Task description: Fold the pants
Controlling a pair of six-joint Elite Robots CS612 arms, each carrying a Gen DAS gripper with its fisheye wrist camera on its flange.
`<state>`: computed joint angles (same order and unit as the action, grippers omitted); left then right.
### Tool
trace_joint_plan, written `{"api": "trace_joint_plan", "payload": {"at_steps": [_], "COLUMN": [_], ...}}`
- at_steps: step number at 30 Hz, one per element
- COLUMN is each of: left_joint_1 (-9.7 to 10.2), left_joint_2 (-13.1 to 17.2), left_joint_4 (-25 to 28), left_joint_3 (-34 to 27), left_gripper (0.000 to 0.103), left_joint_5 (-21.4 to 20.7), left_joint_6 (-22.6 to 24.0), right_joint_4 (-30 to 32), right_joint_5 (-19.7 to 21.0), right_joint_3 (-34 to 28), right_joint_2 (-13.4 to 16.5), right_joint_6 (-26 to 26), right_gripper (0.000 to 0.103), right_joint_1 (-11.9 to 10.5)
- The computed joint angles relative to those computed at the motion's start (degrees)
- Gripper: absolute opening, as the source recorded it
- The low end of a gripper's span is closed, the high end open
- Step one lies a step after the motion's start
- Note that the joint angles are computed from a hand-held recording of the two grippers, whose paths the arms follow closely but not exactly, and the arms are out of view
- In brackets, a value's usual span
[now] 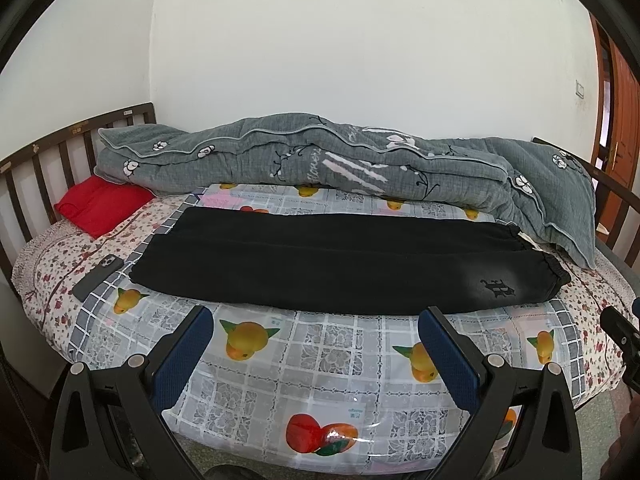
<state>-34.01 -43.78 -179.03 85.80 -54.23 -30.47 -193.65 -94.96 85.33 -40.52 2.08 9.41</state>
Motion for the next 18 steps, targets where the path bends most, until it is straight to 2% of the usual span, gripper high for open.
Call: {"api": "trace_joint_plan", "payload": {"at_steps": [3, 5, 10, 13, 16, 18], "left_joint_1": [0.32, 0.49, 1.57, 2.51, 3.39, 4.24], "left_joint_2": [0.3, 0.6, 2.5, 4.1, 5.6, 6.7], "left_joint_4": [0.0, -0.1, -0.8, -0.3, 1.3, 2.8], "left_joint_3": [-0.6, -1.1, -3.5, -5.3, -7.1, -8.3], "left_gripper": [0.103, 0.103, 0.103, 0.103, 0.103, 0.102], "left_joint_5": [-0.2, -0.3, -3.1, -4.9, -6.2, -8.0], "left_joint_6": [0.4, 0.6, 1.0, 0.0, -1.2, -1.5], "right_joint_4": [0.0, 0.4, 1.8, 1.4, 2.7, 3.6], "right_joint_5": [-0.4, 0.7, 0.3, 0.8, -2.3, -2.5], "right_joint_3": [-0.4, -0.9, -3.1, -4.9, -7.9, -9.9], "right_joint_2": [0.2, 0.4, 1.6, 3.1, 5.2, 6.7], "right_joint_6": [-0.6, -0.9, -2.2, -3.0, -2.2, -2.3], "right_gripper": [0.103, 0.103, 0.103, 0.103, 0.103, 0.102], "right_joint_1": [0.1, 0.0, 0.0, -0.1, 0.0, -0.1]}}
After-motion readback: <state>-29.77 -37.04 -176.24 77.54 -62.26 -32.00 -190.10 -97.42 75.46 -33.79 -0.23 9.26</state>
